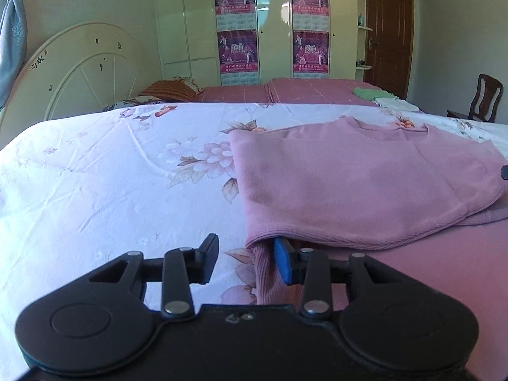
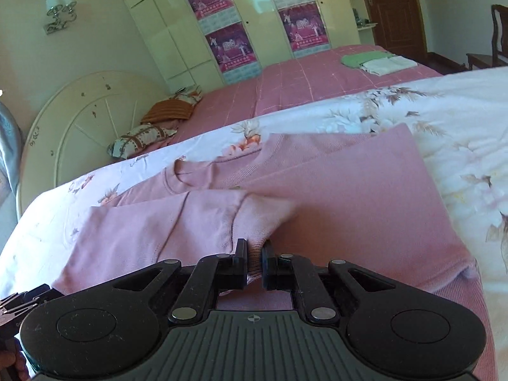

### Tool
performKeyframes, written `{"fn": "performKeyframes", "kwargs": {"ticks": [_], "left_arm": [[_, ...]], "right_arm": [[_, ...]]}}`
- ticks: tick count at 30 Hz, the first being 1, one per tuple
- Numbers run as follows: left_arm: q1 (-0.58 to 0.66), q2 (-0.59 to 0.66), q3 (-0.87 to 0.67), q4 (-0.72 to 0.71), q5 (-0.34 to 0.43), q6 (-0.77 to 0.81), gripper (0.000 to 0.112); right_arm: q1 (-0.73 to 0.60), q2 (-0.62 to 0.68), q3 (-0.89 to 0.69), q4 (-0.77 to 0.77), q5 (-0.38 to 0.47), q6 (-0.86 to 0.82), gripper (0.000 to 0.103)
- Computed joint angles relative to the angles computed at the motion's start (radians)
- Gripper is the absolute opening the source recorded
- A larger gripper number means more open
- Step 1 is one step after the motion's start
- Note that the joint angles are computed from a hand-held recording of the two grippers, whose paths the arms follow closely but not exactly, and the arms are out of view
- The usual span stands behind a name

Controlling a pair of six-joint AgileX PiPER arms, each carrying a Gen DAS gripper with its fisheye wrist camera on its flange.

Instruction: Fold small clothes

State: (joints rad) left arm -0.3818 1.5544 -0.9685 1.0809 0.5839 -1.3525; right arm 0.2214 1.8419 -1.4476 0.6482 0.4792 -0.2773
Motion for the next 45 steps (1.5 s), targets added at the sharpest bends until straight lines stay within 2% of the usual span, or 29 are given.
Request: {"fn": "performKeyframes", "kwargs": {"ticks": [3, 5, 7, 8, 9, 10, 12, 15, 16, 17, 19, 21, 22, 23, 24, 25, 27, 29, 31, 32, 33, 35, 36, 38, 40, 42, 43, 44, 45], "left_arm": [[0.031, 0.000, 0.010, -0.062, -0.031, 0.055, 0.037], [0.056, -0.046, 0.041, -0.144, -0.076, 0.145, 0.040], [0.065, -0.125, 0.088, -0.163, -0.103, 0.154, 0.041], [0.072, -0.161, 0.108, -0.160, -0.134, 0.151, 0.042], [0.077, -0.176, 0.108, -0.171, -0.150, 0.166, 0.043], [0.081, -0.167, 0.086, -0.197, -0.157, 0.207, 0.043], [0.096, -0.115, 0.036, -0.225, -0.188, 0.253, 0.043], [0.129, -0.005, -0.050, -0.295, -0.252, 0.298, 0.043], [0.134, 0.023, -0.076, -0.328, -0.259, 0.321, 0.043], [0.140, 0.044, -0.095, -0.357, -0.273, 0.345, 0.043], [0.144, 0.090, -0.132, -0.386, -0.283, 0.365, 0.043], [0.152, 0.140, -0.178, -0.511, -0.271, 0.484, 0.045], [0.152, 0.160, -0.190, -0.528, -0.265, 0.501, 0.045], [0.148, 0.167, -0.192, -0.506, -0.264, 0.491, 0.045], [0.142, 0.167, -0.193, -0.485, -0.259, 0.481, 0.045], [0.139, 0.158, -0.186, -0.479, -0.257, 0.485, 0.045], [0.139, 0.153, -0.166, -0.458, -0.269, 0.486, 0.045], [0.139, 0.151, -0.138, -0.389, -0.302, 0.436, 0.047], [0.140, 0.153, -0.171, -0.460, -0.279, 0.502, 0.048], [0.145, 0.147, -0.180, -0.465, -0.293, 0.508, 0.049], [0.148, 0.148, -0.194, -0.431, -0.303, 0.488, 0.056], [0.148, 0.187, -0.259, -0.352, -0.283, 0.445, 0.066], [0.155, 0.217, -0.301, -0.373, -0.277, 0.476, 0.066], [0.173, 0.291, -0.403, -0.445, -0.271, 0.550, 0.065], [0.191, 0.373, -0.521, -0.606, -0.242, 0.710, 0.066], [0.195, 0.461, -0.655, -0.694, -0.144, 0.821, 0.071], [0.200, 0.498, -0.684, -0.677, -0.122, 0.821, 0.072], [0.213, 0.508, -0.674, -0.667, -0.140, 0.814, 0.073], [0.232, 0.485, -0.623, -0.697, -0.197, 0.827, 0.071]], "right_arm": [[-0.002, -0.015, 0.029, 0.002, -0.016, 0.002, 0.007], [0.000, -0.006, 0.019, -0.033, -0.001, 0.018, 0.007], [-0.006, 0.005, 0.003, -0.059, 0.032, 0.026, 0.008], [-0.013, 0.002, 0.001, -0.058, 0.037, 0.021, 0.012], [-0.015, -0.021, 0.028, -0.058, 0.003, 0.018, 0.018], [-0.017, -0.043, 0.059, -0.047, -0.043, 0.003, 0.028], [-0.040, -0.035, 0.045, 0.022, -0.036, -0.049, 0.030], [-0.056, 0.045, -0.054, 0.030, 0.017, 0.003, 0.031], [-0.058, 0.071, -0.085, 0.033, 0.023, 0.014, 0.034], [-0.058, 0.101, -0.124, -0.001, 0.033, 0.054, 0.046], [-0.056, 0.149, -0.186, -0.056, 0.050, 0.118, 0.053], [-0.077, 0.195, -0.236, 0.044, 0.106, 0.032, 0.053], [-0.084, 0.212, -0.253, 0.092, 0.132, -0.019, 0.053], [-0.084, 0.226, -0.266, 0.110, 0.151, -0.053, 0.032], [-0.077, 0.245, -0.297, 0.087, 0.186, -0.069, 0.006], [-0.069, 0.236, -0.293, 0.061, 0.181, -0.074, 0.007], [-0.066, 0.165, -0.204, 0.104, 0.108, -0.156, 0.007], [-0.064, 0.115, -0.143, 0.071, 0.060, -0.135, 0.007], [-0.048, 0.154, -0.177, -0.060, 0.099, -0.048, 0.008], [-0.042, 0.168, -0.178, -0.076, 0.095, -0.059, 0.008], [-0.037, 0.155, -0.162, -0.090, 0.058, -0.049, 0.012], [-0.030, 0.092, -0.075, -0.084, -0.085, -0.041, 0.040], [-0.032, 0.072, -0.061, -0.020, -0.111, -0.095, 0.042], [-0.025, 0.103, -0.120, 0.017, -0.058, -0.138, 0.042], [0.012, 0.159, -0.208, -0.049, -0.009, -0.113, 0.042], [0.045, 0.225, -0.292, -0.060, 0.031, -0.109, 0.042], [0.059, 0.249, -0.319, -0.076, 0.030, -0.096, 0.042], [0.067, 0.275, -0.347, -0.089, 0.038, -0.083, 0.042], [0.073, 0.303, -0.380, -0.142, 0.048, -0.040, 0.042]]}}
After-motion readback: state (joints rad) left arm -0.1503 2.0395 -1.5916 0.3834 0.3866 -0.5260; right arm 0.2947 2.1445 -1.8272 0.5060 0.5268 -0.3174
